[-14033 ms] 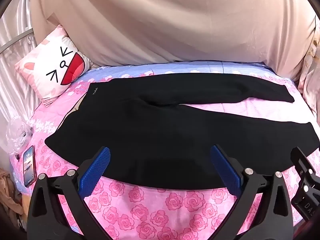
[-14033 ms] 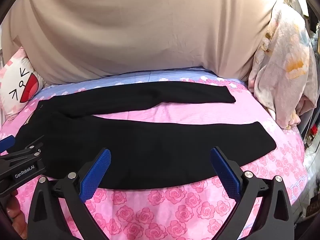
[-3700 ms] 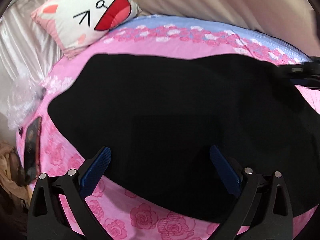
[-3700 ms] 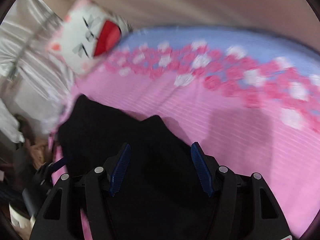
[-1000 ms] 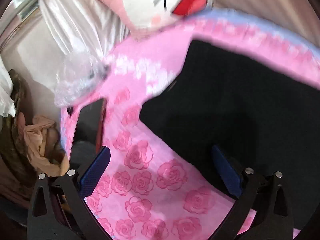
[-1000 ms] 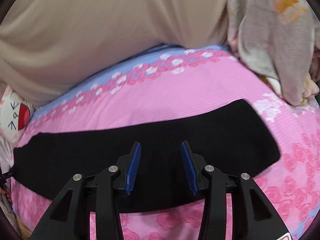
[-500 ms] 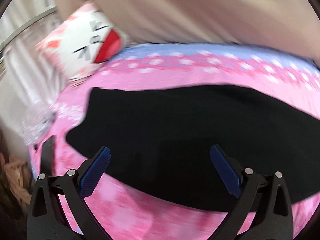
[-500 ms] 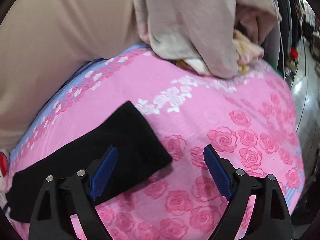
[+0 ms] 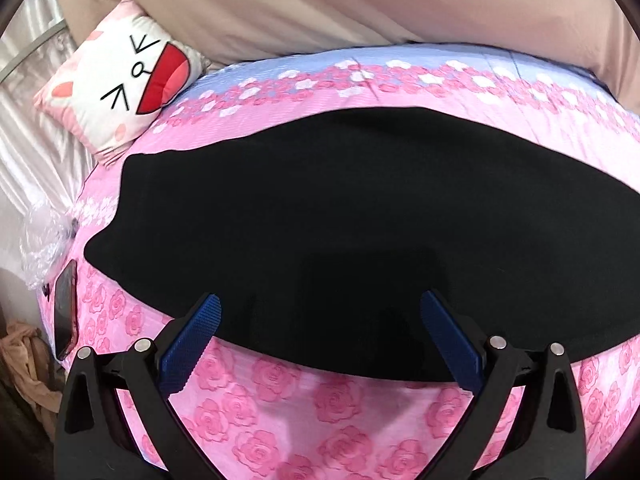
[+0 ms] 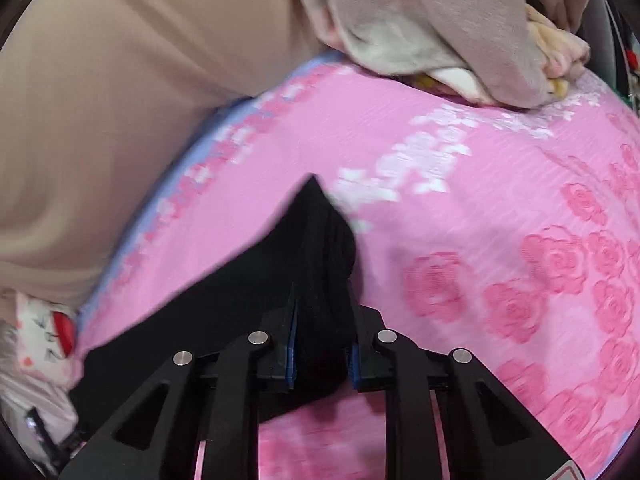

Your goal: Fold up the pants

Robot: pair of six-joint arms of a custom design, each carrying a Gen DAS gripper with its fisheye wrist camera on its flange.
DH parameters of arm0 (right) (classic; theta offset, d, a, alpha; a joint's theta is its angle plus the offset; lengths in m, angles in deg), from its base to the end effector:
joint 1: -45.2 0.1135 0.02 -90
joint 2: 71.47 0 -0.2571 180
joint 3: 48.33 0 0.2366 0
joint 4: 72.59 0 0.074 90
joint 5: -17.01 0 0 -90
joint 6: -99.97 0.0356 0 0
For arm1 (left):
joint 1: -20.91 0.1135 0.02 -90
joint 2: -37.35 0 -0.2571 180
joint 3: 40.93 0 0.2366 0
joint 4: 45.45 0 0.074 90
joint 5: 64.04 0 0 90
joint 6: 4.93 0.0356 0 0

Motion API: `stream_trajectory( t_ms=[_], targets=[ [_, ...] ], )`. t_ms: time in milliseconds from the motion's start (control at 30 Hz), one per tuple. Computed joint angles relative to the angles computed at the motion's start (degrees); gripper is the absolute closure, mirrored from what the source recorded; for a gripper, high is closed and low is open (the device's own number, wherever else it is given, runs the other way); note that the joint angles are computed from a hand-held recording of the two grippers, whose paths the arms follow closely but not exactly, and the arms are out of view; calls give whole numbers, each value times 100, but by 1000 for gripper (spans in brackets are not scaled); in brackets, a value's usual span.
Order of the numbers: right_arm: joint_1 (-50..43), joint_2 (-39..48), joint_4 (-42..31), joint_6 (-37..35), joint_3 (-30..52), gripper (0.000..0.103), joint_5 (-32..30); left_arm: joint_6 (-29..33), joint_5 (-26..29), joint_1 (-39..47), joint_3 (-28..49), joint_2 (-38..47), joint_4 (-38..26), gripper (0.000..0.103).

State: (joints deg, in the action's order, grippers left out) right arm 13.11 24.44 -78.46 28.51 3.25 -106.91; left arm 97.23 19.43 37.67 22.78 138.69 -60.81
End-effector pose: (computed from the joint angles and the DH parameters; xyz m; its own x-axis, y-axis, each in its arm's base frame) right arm 0.2495 -0.1330 0.1244 -0.5732 0.6708 -0.4706 0.3380 0.7167 0.6100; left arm 0.3088 0.0972 0.1338 -0.8216 -0.0289 -0.5693 -0.1831 0.9592 0.2156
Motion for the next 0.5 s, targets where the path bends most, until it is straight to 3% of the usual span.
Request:
stream_trajectory(
  t_ms=[133,233,333,500],
  targets=[
    [1467,-1105,-164,531,123,85,112,76,224,376,161,138,14,5],
    [2815,-1159,-420,689,767,85,478,126,415,694,344,273,12,5],
    [4433,-444,-566,724,1876,85,872,157,646,1046,510,333,44,5],
    [6090,1431,-1084,602,3867,85,1204,284,1063,1670,959,558,-129,5]
  ],
)
